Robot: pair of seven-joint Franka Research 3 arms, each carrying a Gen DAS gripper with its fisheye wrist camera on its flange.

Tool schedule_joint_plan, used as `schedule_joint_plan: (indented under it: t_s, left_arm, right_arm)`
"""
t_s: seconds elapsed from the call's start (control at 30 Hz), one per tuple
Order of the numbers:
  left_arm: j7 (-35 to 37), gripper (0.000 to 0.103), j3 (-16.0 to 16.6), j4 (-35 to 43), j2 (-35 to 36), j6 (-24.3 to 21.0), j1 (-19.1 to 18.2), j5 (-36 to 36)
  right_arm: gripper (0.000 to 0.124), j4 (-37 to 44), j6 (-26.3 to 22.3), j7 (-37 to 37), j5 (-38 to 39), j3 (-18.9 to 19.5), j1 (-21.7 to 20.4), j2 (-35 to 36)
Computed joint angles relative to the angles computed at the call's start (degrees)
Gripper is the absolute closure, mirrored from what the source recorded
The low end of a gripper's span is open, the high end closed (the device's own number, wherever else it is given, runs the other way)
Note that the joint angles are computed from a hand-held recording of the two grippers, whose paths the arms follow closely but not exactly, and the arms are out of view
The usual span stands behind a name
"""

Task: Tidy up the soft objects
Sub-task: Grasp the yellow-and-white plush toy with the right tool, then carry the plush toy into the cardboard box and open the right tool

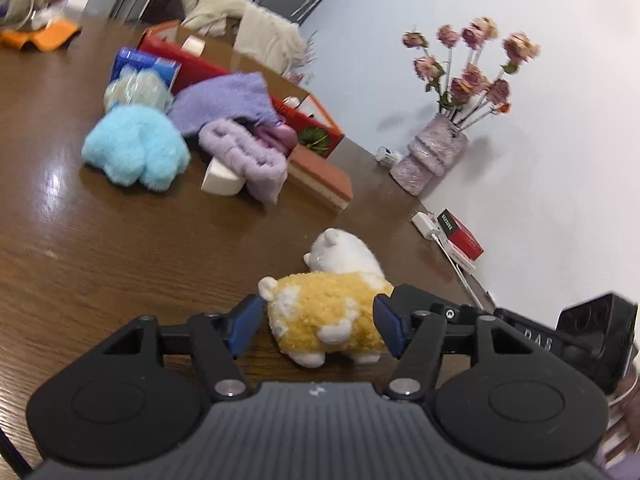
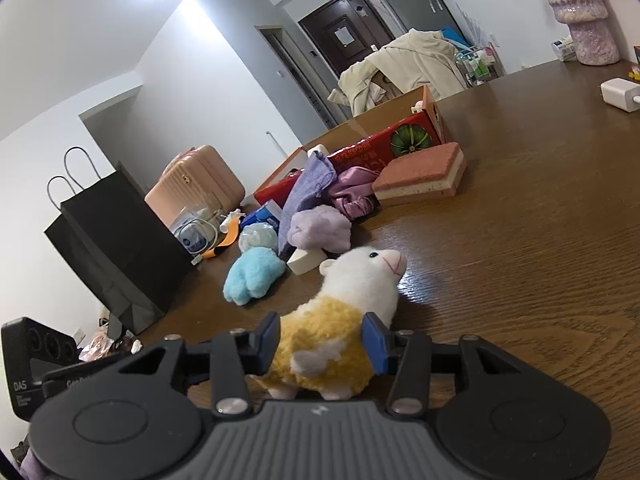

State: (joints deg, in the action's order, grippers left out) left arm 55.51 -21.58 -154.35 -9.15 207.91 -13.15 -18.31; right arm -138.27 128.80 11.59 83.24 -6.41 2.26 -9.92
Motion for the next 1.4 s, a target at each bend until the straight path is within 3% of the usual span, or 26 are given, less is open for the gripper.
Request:
schedule_joint_plan:
  t_s: [0.1,0.2,0.3,0.4,0.43,0.5,0.57,0.63,0.67,0.73,0.8,0.87,0.97,1.07,1.17,1.33,1.4]
  left_arm:
    - [-5.40,0.048,4.33,0.95,2.85,1.86,-1.34,8.85]
    - [-1.63,0.060,3.49,2.38,3.09,0.63,-0.91,6.70]
    - [-1.69,0.060,5.53,4.20,3.19,3.15,-0.34,11.33]
    - [-4.91,0.060,9.91,10.98,6.86,3.68,2.17,21.97]
    - [-6.63,0.060,9.77,15.03,9.28,3.37,5.39,26.84]
    - [-6.99,0.060,4.23,23.43,13.96,0.52,13.86,30.73]
    - [-12.16,0.060,-2.80,33.05,20.19,-3.63,23.86,40.66]
    - [-9.64,0.058,-12.80,43.06,28.73,-10.60,33.23,42.30]
    - [-8.98,0.058,-16.11,48.06,33.24,-14.95,35.82,43.71]
    - [-19.65,0.058,-18.18,57.29,40.84,-21.20,37.72,56.86]
    - [-23.30,0.058,-22.29,65.10,48.15,-27.99,39.37,66.57]
    - [-18.24,0.058,-25.15,68.00,52.34,-31.57,40.29,64.08]
    - [-13.27,0.058,-26.30,72.01,56.04,-36.35,39.09,60.83]
    - [-10.75,0.058,-25.40,72.50,56.07,-36.66,37.89,59.24]
    - [-7.82,0.055,-27.38,69.23,54.36,-35.54,40.21,56.86]
    - [-11.09,0.053,-22.50,59.79,41.64,-30.62,40.73,55.28]
    - [-13.53,0.047,-18.20,54.16,33.29,-28.41,39.68,55.55]
  right_arm:
    - [0.075,1.55,0.52,2.81,-1.42,0.49,0.20,2.14]
    - [0.079,2.16,1.76,2.27,-0.74,0.88,0.25,1.94]
    - [0.080,5.92,-0.68,1.76,1.62,0.22,0.01,3.08]
    - [0.080,14.80,-1.11,2.49,4.24,1.11,0.19,8.46]
    - [0.080,18.85,-0.71,2.95,5.11,1.72,0.23,11.14]
    - [0.080,27.87,0.70,6.02,4.86,3.33,0.21,17.14]
    - [0.080,37.87,3.99,8.25,3.98,5.09,0.59,24.11]
    - [0.081,47.88,9.56,13.50,-2.31,12.25,-3.19,31.53]
    - [0.081,52.88,11.38,17.87,-7.16,14.87,-4.33,35.45]
    - [0.081,62.89,12.62,27.19,-16.22,14.12,-1.96,43.19]
    - [0.081,72.21,8.92,32.46,-18.67,7.22,3.15,49.71]
    - [0.081,81.00,7.42,38.89,-23.24,5.20,4.63,55.98]
    - [0.081,90.72,5.71,46.86,-30.88,3.55,5.81,62.62]
    - [0.082,85.69,10.17,46.07,-35.34,3.28,7.39,60.09]
    - [0.086,77.47,17.09,42.78,-37.36,4.60,7.91,55.16]
    - [0.078,68.05,23.00,37.24,-35.78,10.77,3.79,46.91]
    - [0.073,62.75,25.69,33.01,-33.78,14.12,1.19,42.20]
